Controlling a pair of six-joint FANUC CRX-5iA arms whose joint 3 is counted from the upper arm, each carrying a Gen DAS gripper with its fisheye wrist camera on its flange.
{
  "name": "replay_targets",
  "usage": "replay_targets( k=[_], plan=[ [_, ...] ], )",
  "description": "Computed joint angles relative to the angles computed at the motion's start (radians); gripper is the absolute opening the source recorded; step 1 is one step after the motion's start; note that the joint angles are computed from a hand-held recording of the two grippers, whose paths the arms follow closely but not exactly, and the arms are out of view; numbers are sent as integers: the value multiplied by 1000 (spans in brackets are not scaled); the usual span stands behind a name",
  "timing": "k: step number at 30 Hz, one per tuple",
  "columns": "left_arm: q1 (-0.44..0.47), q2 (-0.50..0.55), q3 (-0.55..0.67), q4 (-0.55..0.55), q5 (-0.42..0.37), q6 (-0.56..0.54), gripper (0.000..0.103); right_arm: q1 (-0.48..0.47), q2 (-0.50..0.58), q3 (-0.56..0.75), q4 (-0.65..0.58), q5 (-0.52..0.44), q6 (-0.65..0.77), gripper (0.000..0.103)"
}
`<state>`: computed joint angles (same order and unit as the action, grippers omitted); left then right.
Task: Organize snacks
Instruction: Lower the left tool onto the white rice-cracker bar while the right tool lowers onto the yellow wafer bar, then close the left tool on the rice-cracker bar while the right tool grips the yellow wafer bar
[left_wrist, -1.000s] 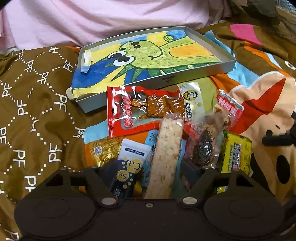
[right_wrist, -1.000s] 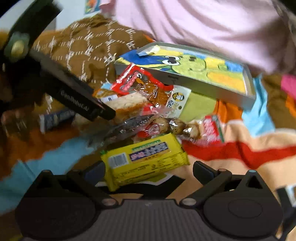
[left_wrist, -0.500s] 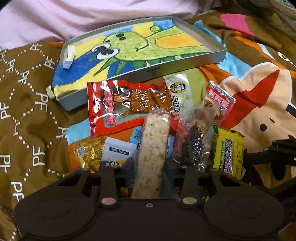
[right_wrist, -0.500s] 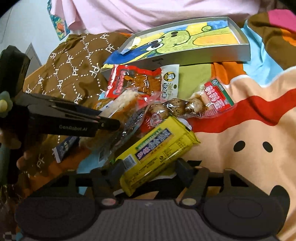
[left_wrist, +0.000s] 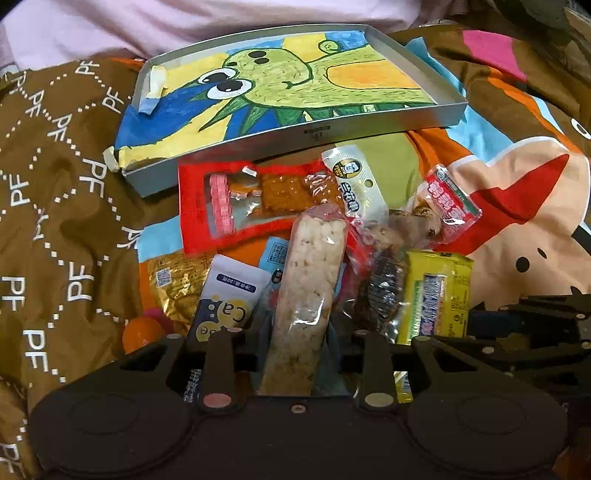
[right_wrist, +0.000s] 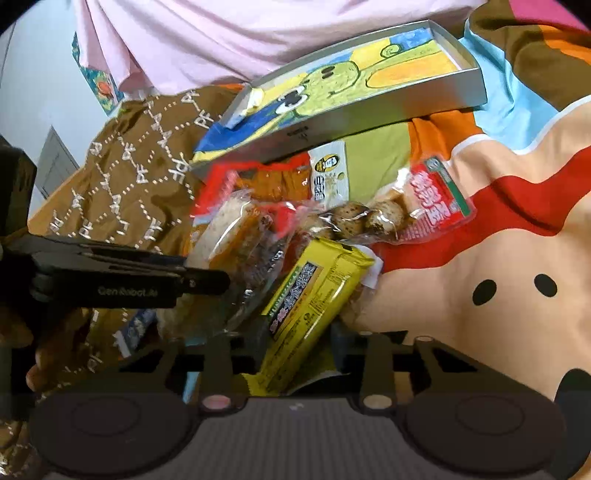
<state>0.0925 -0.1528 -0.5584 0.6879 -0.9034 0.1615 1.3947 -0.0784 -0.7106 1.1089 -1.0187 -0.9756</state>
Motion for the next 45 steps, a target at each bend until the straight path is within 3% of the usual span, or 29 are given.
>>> replay_targets(
  k=[2, 6, 14, 19, 25, 29, 35, 39, 45],
  plan=[
    [6, -9, 5, -15, -14, 15, 33, 3, -6, -9, 38, -5, -21, 26],
    [18, 7, 37, -57, -74, 108, 32, -6, -7, -11, 66, 2, -18, 24],
    [1, -18, 9, -72, -29, 124, 32, -48, -22, -34, 73, 103, -71, 27],
    [-5, -28, 23, -103, -46, 198, 31, -37, -23, -23, 49, 96, -50, 22],
    [2, -59, 35, -102, -72, 250, 31, 34, 10, 45, 6, -48, 56, 11],
    [0, -83, 40, -94, -59, 281, 31, 77, 69, 121, -50, -191, 162, 11],
    [-6, -101, 37, -29, -26, 293, 31, 104, 86, 124, 0, -314, 120, 11],
    [-40, -99, 31, 38, 33, 288, 31, 85, 88, 101, 88, -392, 104, 11],
    [-151, -55, 40, 176, 185, 301, 31, 21, 139, 92, 163, -557, 168, 11]
  ],
)
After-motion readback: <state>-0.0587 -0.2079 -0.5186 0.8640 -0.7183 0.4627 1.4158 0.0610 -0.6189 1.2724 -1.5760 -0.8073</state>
